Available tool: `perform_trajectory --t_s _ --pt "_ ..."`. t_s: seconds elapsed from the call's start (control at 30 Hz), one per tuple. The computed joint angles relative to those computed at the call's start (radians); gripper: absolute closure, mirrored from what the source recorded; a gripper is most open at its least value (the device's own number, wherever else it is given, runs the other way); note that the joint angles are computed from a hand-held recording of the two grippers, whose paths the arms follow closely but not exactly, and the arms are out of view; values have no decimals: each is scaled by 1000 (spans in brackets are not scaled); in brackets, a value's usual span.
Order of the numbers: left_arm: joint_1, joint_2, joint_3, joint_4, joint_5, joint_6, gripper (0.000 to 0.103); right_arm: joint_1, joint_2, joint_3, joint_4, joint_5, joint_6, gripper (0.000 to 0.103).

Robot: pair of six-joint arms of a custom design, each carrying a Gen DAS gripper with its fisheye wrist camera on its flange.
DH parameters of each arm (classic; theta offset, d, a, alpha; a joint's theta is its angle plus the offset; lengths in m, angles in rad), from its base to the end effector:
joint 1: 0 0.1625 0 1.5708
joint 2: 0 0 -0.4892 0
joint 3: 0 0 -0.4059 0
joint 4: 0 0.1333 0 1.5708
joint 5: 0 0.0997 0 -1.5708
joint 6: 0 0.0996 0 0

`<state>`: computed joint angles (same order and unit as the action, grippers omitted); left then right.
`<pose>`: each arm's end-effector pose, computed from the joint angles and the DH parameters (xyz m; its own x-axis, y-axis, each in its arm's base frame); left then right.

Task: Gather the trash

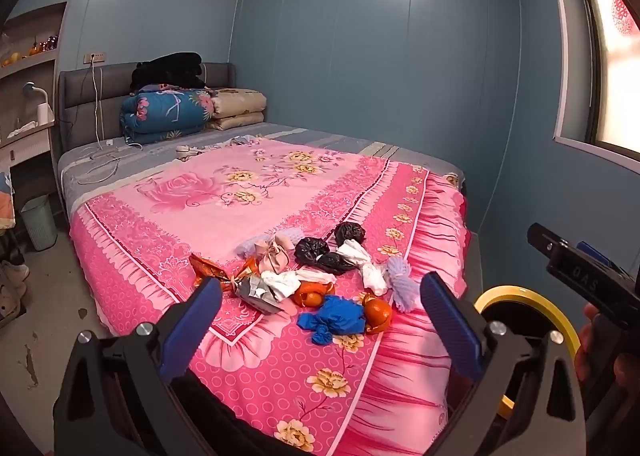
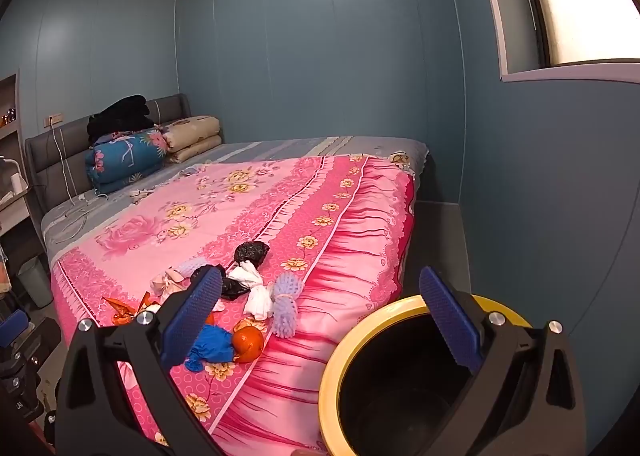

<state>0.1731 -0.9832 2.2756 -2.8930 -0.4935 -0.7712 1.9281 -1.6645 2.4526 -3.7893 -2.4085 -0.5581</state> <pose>-0.4385 -0.3010 0.1352 -0.7633 0.2114 -0.6105 0.6312 0.4455 -0.6349 0.1676 -0.2794 0.4512 -0.7242 0.3168 0.6126 -0.5098 0.3523 -0.7848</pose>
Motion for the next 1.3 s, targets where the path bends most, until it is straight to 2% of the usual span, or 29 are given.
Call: perform_trajectory --t_s 1.3 --pt "9 -5 9 12 -35 -20 7 13 9 -2 -13 -43 11 8"
